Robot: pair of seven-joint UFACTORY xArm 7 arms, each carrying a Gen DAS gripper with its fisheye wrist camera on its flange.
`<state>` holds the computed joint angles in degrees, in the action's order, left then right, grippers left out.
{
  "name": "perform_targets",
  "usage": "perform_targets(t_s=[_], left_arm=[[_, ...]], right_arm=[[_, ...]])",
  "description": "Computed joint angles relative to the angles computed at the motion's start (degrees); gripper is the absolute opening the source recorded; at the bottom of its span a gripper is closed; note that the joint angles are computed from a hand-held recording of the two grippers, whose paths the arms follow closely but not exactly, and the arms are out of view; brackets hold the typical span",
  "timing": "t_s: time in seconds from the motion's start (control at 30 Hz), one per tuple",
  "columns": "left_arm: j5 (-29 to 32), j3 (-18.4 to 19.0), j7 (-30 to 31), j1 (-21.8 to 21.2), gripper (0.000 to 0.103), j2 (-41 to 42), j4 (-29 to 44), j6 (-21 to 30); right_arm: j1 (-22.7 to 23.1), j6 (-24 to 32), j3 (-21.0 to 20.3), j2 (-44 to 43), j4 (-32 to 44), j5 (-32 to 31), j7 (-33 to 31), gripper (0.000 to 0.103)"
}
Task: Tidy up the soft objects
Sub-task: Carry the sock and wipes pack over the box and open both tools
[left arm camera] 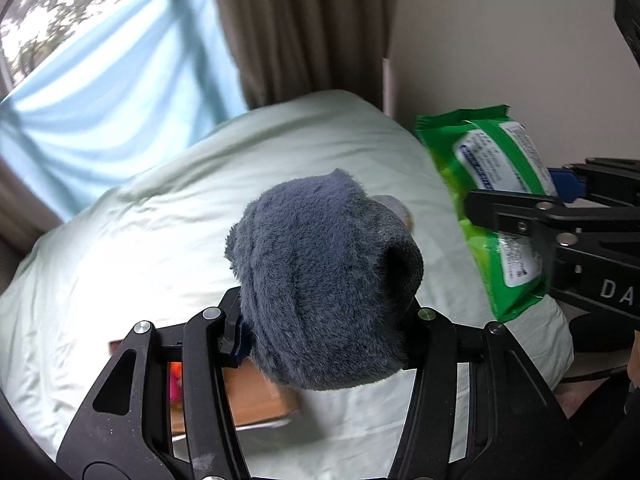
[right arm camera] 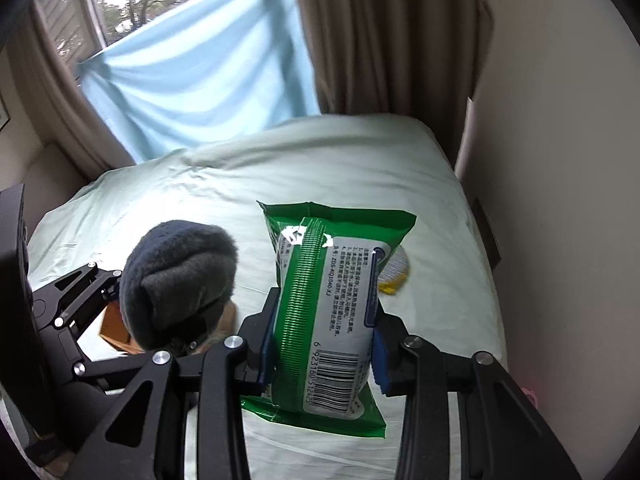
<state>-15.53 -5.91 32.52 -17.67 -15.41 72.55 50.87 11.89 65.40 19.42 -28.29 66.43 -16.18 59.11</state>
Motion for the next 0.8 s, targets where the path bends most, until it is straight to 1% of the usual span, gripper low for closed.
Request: perform_targets(t_s=[0.03,0.13,0.17,0.23,0.3,0.37,0.43,0.5,0.53,0.6,0.67,0.7,0.73,0.8], left_arm=[[-0.25,0.77,0.75,0.34,0.048,-0.06,0.45,0.46],[-2.14,4.63,4.69,2.56,0.048,-0.09,2.77,3.30],[-2.57,5.12,5.26,3.28,0.048,0.01,3.31,3.99],[-4.35,7.69,8.00,5.34,0.048,0.99,5.33,6.42],[-5.12,8.79,9.75,7.46,0.048,2.24,6.82,7.91],[-5.85,10.08,11.75,9.83,0.048,4.53,9.02,9.61],[-6.49,10.69,13.19,12.20,0.048,6.86,11.18,11.07],[-7.00,11.37,14.88,14.91,0.048,9.36,13.15,12.52],[-7.21,11.65,15.72,16.29,0.048,11.26,14.59,13.20],[-6.83,11.20,16.68,18.46,0.048,13.76,15.90,13.45],[-6.12,10.75,17.45,20.49,0.048,16.66,17.90,13.67],[-5.58,10.55,17.81,21.47,0.048,18.12,18.76,13.71],[-5.02,10.21,17.90,22.27,0.048,19.47,19.59,13.73],[-3.76,9.51,17.54,23.62,0.048,22.85,21.72,13.88]], right_arm=[[-0.29,0.59,1.43,1.88,2.40,-0.76,0.88,0.035],[0.17,2.47,4.71,7.87,9.27,-3.64,4.03,0.035],[0.66,3.27,5.91,10.68,12.27,-5.14,5.34,0.035],[1.91,4.63,7.42,15.76,17.47,-7.86,7.23,0.035],[3.76,5.75,9.10,21.78,23.16,-11.22,9.77,0.035],[6.09,6.41,9.71,28.08,28.92,-14.33,11.35,0.035],[8.69,6.93,9.37,33.23,33.64,-16.61,12.11,0.035],[12.42,8.62,8.87,40.67,41.40,-19.53,12.60,0.035],[13.75,8.96,8.25,42.82,43.66,-20.08,12.57,0.035],[17.57,10.80,6.81,49.68,51.62,-21.66,12.30,0.035],[19.93,11.31,5.29,53.69,56.19,-21.49,12.22,0.035],[21.21,11.56,4.39,56.85,59.70,-21.14,11.95,0.035],[21.66,11.39,3.77,58.15,60.81,-20.51,11.90,0.035],[23.81,12.94,2.17,63.03,66.97,-19.23,11.32,0.035]])
